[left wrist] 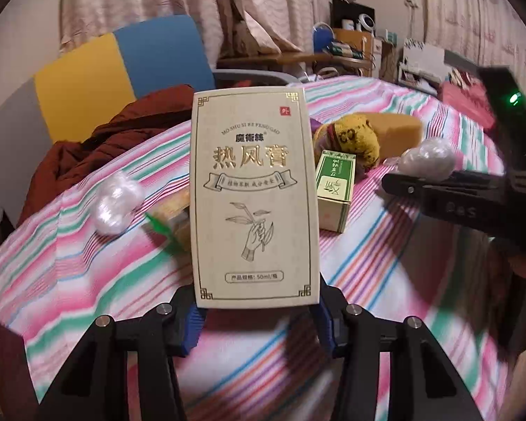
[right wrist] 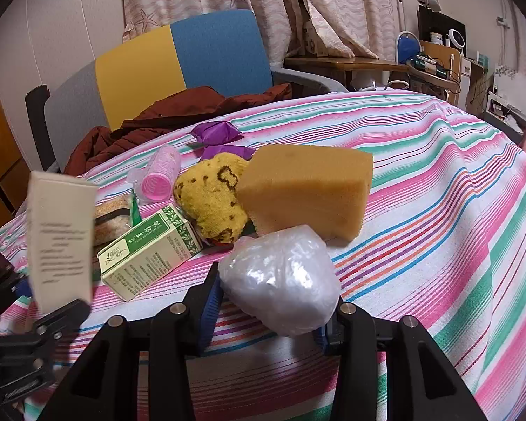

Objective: Organize objects
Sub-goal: 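Lift the white box with left gripper while right lifts the plastic bundle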

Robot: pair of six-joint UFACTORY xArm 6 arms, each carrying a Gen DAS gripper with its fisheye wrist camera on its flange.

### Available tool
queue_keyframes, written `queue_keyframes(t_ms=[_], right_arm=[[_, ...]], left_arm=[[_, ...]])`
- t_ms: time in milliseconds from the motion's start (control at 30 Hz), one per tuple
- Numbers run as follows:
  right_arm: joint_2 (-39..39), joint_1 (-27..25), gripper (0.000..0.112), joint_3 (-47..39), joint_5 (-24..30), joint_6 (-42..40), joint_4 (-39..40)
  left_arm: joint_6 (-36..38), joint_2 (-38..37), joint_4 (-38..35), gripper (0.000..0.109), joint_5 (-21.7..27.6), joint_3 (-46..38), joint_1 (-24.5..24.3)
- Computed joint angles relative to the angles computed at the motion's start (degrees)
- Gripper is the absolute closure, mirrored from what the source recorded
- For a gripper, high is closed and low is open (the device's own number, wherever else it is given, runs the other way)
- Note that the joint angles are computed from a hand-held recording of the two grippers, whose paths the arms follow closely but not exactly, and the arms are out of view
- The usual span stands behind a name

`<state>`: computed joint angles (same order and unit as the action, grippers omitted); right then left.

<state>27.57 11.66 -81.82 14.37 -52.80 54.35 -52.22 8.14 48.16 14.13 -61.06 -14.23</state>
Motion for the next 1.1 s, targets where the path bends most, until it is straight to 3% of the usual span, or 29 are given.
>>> queue_keyframes(t_ms=[333, 400, 567, 700, 800, 867, 933, 1100], right_arm=[[-0.3, 0.1, 0.068, 0.4, -0.7, 0.2, -0.3], [-0.4, 0.3, 0.069, 0.6, -1.2, 0.4, -0.6], [-0.4, 0.3, 0.068, 0.7, -1.2, 0.7, -0.9], [-0.4, 0.3, 0.068, 0.7, -1.2, 0.6, -0.8], [-0.5, 0.3, 0.068, 0.9, -1.4, 0.7, -1.0], [-0.5, 0.3, 0.068, 0.9, -1.4, 0.6, -0.9], [-0.5, 0.3, 0.068, 1.0, -1.5, 0.7, -1.1], [-0.5, 0.4, 0.068, 1.0, -1.6, 0.8, -1.2]], left_arm=[[-11.0, -4.4, 7.4, 0.057, -3.9, 5.4, 1.0], [-10.6, -4.5, 6.8, 0.056, -3.8, 5.6, 0.7], [0.4, -4.3, -5.5, 0.053, -4.1, 5.9, 0.0], [-2.3, -4.0, -2.6, 0.034, -4.1, 3.7, -0.5], [-0.6, -2.0, -3.6, 0.032, -1.5, 0.3, -1.1], [1.3, 0.1, -5.8, 0.034, 0.9, -2.2, -1.3], [2.5, 0.9, -8.4, 0.056, -0.2, -2.1, -0.6], [-4.3, -0.4, -1.5, 0.057, -1.4, 1.4, 0.7]])
